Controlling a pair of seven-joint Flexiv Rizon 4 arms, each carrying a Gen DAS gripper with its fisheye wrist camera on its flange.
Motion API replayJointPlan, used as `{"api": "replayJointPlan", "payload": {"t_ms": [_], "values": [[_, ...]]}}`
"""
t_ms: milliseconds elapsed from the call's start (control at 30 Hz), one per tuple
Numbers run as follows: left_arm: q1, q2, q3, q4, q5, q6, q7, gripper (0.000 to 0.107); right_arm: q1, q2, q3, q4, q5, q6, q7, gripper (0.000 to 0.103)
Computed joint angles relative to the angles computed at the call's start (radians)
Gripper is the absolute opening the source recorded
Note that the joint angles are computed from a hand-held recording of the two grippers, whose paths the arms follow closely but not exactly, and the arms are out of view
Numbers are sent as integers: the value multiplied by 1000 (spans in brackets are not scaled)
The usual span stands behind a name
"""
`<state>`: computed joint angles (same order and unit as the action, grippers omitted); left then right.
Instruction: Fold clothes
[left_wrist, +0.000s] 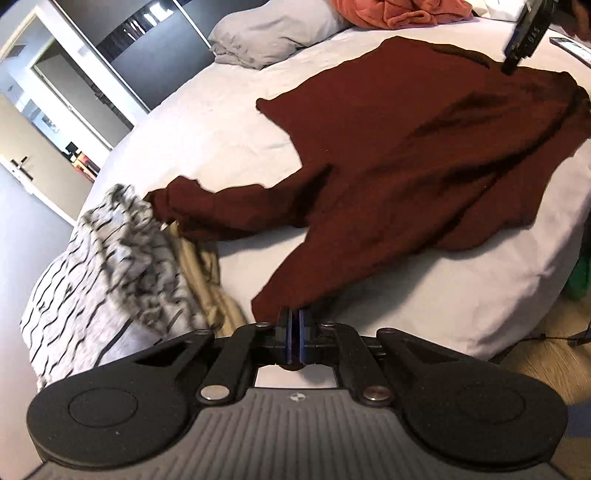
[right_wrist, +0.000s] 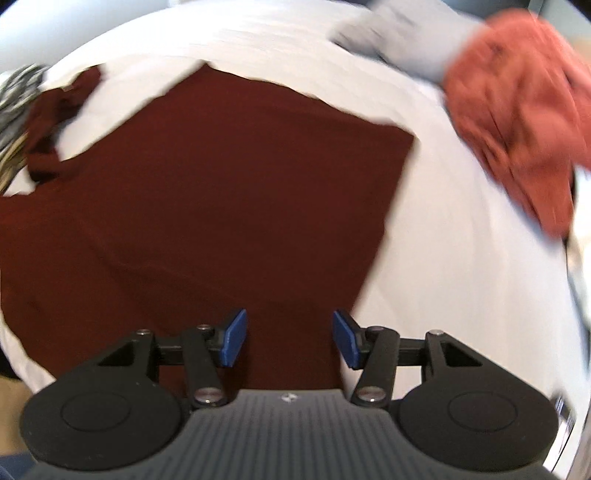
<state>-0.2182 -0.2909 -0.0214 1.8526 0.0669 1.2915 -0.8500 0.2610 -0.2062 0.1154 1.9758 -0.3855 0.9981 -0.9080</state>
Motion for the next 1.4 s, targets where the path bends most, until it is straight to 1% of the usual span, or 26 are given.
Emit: {"api": "replayJointPlan", "payload": {"t_ms": [67, 100, 200, 267, 300, 333, 367, 433, 500, 533, 567, 633, 667, 700, 733, 800, 900, 1033, 1100, 1200, 1267, 1333, 1367, 1400], "values": [[-43, -6, 64, -31, 117, -36, -46, 2, -14, -6, 6, 5, 58, -12, -4, 52], [-47, -8, 69, -37, 143, -60, -48, 2, -20, -7, 7, 11, 81, 0, 1, 52], [-27, -5, 41, -33, 146, -128, 9, 2, -32, -8, 12, 13, 130, 9, -5, 53], [-16, 1, 24, -31, 122, -166, 29, 4, -25, -1, 8, 20, 113, 3, 0, 53], [-9, 7, 17, -29, 103, -179, 33, 9, -22, 3, 7, 22, 104, 0, 3, 53], [0, 15, 7, -25, 72, -188, 36, 19, -19, 7, 7, 23, 96, -4, 5, 54], [15, 26, -8, -16, 23, -189, 44, 25, -16, 11, 8, 24, 89, -8, 7, 54], [54, 48, -50, 14, -118, -169, 89, 44, -19, 23, 8, 31, 84, -2, 4, 54], [82, 63, -88, 33, -260, -152, 143, 47, -20, 36, 6, 40, 74, 8, 14, 54], [83, 62, -93, 26, -295, -155, 154, 47, -21, 42, 4, 44, 64, 14, 21, 54], [77, 55, -91, 12, -304, -153, 153, 47, -22, 48, 1, 49, 53, 20, 28, 54], [53, 26, -70, -35, -256, -145, 122, 46, -25, 57, -1, 54, 36, 33, 39, 54], [41, 0, -58, -70, -222, -149, 102, 43, -27, 54, -2, 50, 34, 41, 42, 53], [34, -23, -51, -103, -201, -165, 91, 36, -28, 50, -2, 44, 33, 49, 44, 53], [30, -44, -47, -134, -187, -190, 85, 33, -29, 47, -2, 40, 33, 56, 45, 53], [24, -87, -39, -190, -156, -229, 79, 33, -29, 43, -2, 33, 32, 70, 47, 53], [29, -132, -48, -245, -149, -288, 106, 33, -30, 36, 0, 24, 40, 94, 39, 53], [29, -182, -47, -299, -138, -334, 137, 33, -31, 18, 3, 4, 65, 107, 12, 54], [28, -195, -44, -304, -138, -344, 135, 33, -34, 9, 3, -9, 87, 109, 4, 54], [33, -200, -48, -294, -155, -349, 130, 31, -30, -1, -15, -23, 85, 106, 59, 54], [35, -202, -49, -289, -165, -353, 123, 28, -29, -11, -31, -38, 79, 103, 127, 54], [31, -204, -45, -298, -170, -380, 101, 16, -42, -30, -28, -69, 121, 104, 150, 53], [30, -204, -45, -305, -173, -399, 91, 13, -49, -42, -21, -89, 151, 99, 148, 53], [28, -204, -45, -312, -176, -416, 80, 7, -53, -53, -14, -110, 176, 86, 144, 50]]}}
